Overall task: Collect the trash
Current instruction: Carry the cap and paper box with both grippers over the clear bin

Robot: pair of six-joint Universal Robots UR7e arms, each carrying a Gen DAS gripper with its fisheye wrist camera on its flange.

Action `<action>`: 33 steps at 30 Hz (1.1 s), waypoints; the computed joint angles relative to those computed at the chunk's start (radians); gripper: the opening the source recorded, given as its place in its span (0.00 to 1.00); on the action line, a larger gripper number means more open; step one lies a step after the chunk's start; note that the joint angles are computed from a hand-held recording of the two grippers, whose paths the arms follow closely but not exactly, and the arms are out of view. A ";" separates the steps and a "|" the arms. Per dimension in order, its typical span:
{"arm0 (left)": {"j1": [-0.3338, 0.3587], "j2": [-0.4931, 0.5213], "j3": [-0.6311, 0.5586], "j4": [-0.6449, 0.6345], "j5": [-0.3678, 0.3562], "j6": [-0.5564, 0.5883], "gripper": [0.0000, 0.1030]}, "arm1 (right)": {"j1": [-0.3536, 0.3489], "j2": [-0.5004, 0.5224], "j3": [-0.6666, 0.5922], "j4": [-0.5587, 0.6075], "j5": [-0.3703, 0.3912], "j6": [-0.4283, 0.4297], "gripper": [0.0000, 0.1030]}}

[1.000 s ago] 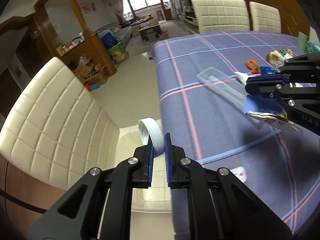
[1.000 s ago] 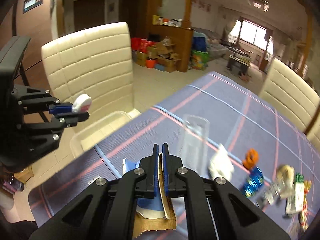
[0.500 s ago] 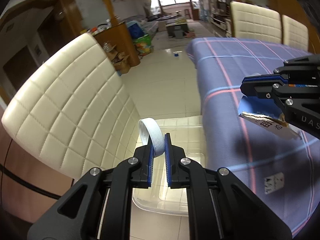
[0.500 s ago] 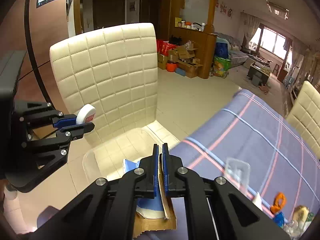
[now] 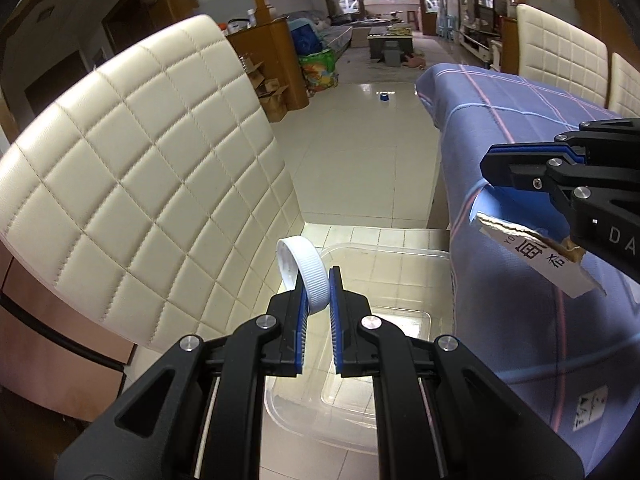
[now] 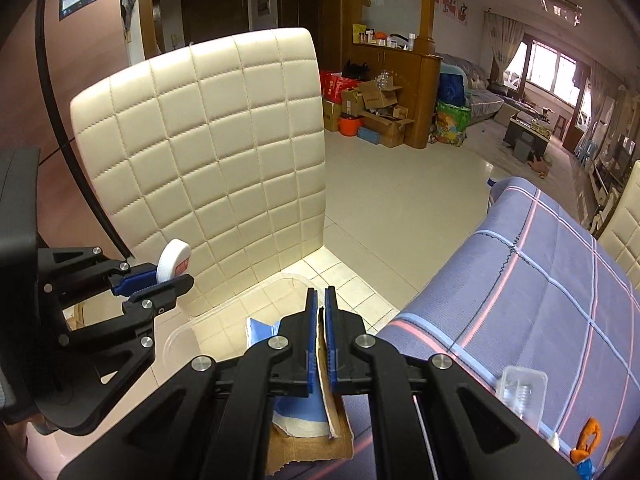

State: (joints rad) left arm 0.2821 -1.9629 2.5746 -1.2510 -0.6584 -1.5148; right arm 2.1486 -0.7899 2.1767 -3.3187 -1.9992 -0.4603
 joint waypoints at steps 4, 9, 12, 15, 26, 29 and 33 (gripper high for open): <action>0.046 0.010 0.006 -0.027 0.037 -0.014 0.10 | -0.010 0.020 -0.028 0.010 -0.002 0.009 0.04; 0.103 0.048 0.002 -0.026 0.096 -0.103 0.10 | -0.028 0.061 -0.068 0.028 0.021 0.087 0.04; 0.144 0.042 0.012 -0.073 0.119 -0.092 0.11 | -0.026 0.100 -0.087 0.005 0.005 0.105 0.04; 0.199 0.031 0.030 -0.152 0.142 -0.057 0.11 | -0.025 0.137 -0.103 -0.023 -0.009 0.105 0.04; 0.337 0.120 0.067 -0.423 0.173 0.109 0.13 | -0.060 0.152 -0.119 -0.035 0.007 0.114 0.04; 0.350 0.093 0.082 -0.495 0.149 0.167 0.13 | -0.067 0.142 -0.116 -0.027 0.022 0.134 0.04; 0.358 0.091 0.070 -0.434 0.127 0.113 0.70 | -0.062 0.145 -0.112 -0.041 0.026 0.127 0.04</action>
State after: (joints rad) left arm 0.6399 -1.8722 2.6446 -1.6854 -0.5312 -1.4021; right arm 2.0867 -0.6451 2.0642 -3.3594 -1.9733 -0.3335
